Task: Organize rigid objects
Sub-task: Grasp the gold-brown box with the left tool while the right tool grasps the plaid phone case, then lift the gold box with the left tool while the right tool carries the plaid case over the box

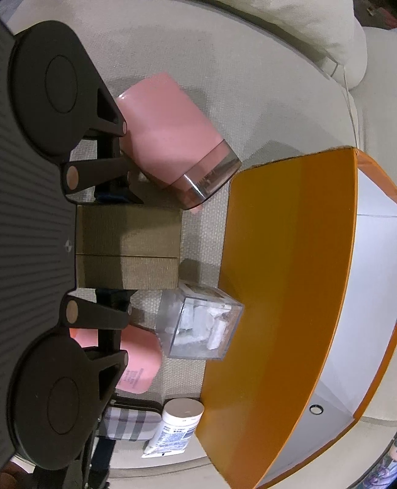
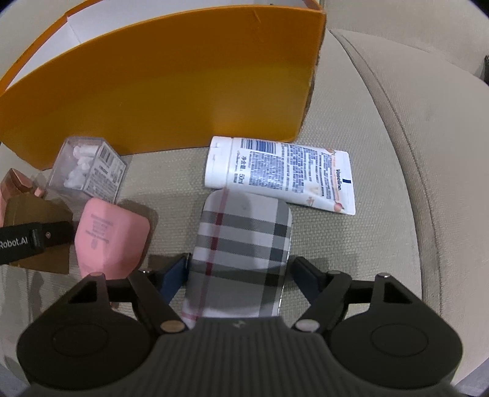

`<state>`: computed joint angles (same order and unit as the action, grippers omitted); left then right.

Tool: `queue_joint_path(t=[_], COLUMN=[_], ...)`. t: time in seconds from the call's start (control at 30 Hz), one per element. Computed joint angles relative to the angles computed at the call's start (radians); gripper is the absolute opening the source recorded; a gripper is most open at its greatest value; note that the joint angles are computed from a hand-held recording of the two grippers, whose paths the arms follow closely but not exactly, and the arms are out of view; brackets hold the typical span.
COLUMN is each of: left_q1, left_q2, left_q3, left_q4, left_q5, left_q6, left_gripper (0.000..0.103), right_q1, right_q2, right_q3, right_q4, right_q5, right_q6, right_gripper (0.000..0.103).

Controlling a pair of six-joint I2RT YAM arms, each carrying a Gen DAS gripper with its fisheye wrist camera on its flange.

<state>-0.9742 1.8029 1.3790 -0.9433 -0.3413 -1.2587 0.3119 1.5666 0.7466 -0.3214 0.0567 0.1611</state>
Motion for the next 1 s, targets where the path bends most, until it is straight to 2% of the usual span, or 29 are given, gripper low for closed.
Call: queue_joint_path(t=[0.2,0.6,1.0], left_q1=[-0.022,-0.123,-0.192], left_q2=[-0.033,-0.112,-0.105], left_q3=[-0.01,0.01,0.098], left_q4=[-0.006,-0.089,-0.199], left_q5=[-0.015,-0.097,-0.196], left_q6=[-0.022,-0.09,-0.107], left_gripper=[0.052,0.052,0.052], right_q1=[0.003,-0.148,-0.13], right_q2=[-0.08,-0.342,-0.488], right_q3=[-0.067,-0.128,-0.109], right_q4=[0.004,-0.116,-0.226], right_q5=[-0.019,-0.193,-0.201], right_q6=[0.023,-0.028,-0.055], right_gripper=[0.07,0.07,0.07])
